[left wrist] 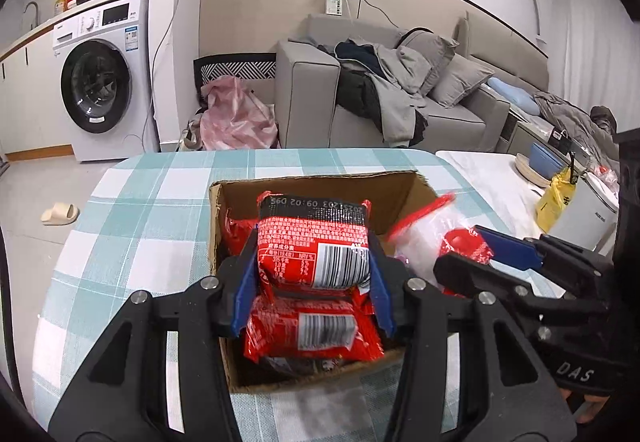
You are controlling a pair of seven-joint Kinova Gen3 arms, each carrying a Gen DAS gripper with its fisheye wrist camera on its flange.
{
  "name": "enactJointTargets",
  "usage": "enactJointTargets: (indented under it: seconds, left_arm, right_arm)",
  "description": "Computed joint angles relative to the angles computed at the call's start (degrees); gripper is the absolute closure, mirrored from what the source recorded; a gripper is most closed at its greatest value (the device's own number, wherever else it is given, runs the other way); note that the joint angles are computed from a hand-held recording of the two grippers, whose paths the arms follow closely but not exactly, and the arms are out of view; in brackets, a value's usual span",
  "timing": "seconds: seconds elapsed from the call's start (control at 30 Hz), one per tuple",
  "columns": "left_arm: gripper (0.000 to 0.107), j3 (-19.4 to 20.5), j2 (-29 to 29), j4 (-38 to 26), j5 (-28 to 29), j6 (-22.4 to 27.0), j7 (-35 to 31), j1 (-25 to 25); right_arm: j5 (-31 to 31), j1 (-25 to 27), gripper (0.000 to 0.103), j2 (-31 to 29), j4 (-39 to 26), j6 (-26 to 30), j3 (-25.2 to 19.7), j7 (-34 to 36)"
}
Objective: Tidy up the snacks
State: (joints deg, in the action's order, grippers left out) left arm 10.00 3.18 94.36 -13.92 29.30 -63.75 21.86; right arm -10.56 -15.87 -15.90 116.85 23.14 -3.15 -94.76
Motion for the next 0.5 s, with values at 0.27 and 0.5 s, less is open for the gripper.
enactJointTargets:
  seconds: [0.27,0.5]
  left_arm:
    - [0.019,-0.18,-4.38,7.58,2.79,-6.01,-1.88,-1.94]
    - [0.006,6.36,-13.72,17.25,-3.85,-9.68,5.67,-8.06]
  right_arm:
    - [5.06,3.69,0.004,-3.66,3.46,-2.97,-4.01,-4.43]
    - [6.19,3.98,0.000,-11.85,10.55,-5.53,-4.42,-5.41]
